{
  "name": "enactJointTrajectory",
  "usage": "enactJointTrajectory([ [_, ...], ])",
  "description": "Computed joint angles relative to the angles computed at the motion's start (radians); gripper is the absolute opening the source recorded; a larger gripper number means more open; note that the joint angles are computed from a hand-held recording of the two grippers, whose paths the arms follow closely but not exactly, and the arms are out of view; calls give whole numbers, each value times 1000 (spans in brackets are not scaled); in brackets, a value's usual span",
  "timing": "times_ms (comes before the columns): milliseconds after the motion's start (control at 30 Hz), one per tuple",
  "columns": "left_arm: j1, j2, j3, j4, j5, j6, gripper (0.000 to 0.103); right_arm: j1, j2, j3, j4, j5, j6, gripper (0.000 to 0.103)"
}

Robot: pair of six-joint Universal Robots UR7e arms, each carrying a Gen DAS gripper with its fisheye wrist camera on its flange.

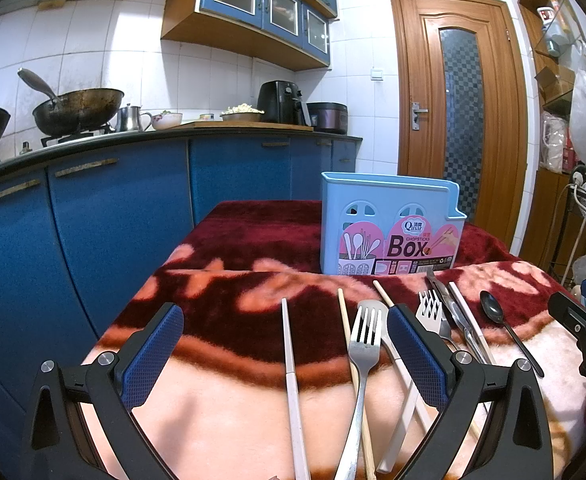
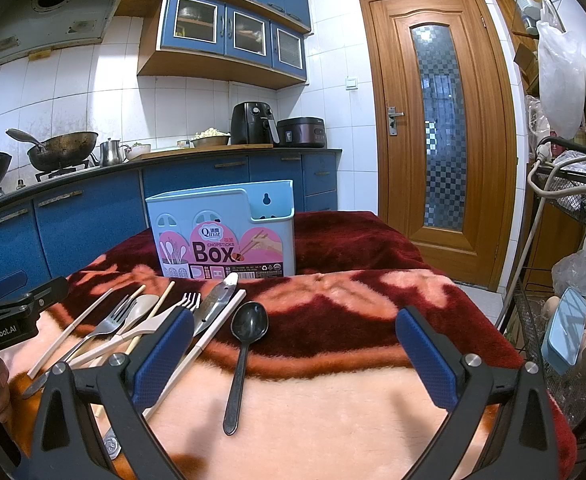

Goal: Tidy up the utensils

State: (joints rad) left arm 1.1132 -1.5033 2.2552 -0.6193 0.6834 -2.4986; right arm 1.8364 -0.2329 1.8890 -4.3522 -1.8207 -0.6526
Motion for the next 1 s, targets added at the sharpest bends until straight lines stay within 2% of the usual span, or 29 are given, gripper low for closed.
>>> enactJointTrajectory([
  [267, -2, -2, 1, -1, -5, 2, 102, 0, -6, 6, 4, 1, 6, 103],
  [433, -6, -20, -8, 48, -23, -15, 102, 5, -32, 13, 78, -25, 32, 103],
  [567, -16, -21, -43, 143, -47, -59, 102, 26, -81, 21, 199, -71, 40, 103],
  [733, -26, -13, -114, 304, -90, -126, 102, 63, -140, 20, 390, -141, 73, 103],
  [900, -9, 53, -281, 682, -83, -377, 102, 88, -199, -10, 663, -219, 171, 103],
  [1000, 4, 95, -353, 835, -79, -474, 102, 97, -215, -26, 768, -254, 195, 103],
])
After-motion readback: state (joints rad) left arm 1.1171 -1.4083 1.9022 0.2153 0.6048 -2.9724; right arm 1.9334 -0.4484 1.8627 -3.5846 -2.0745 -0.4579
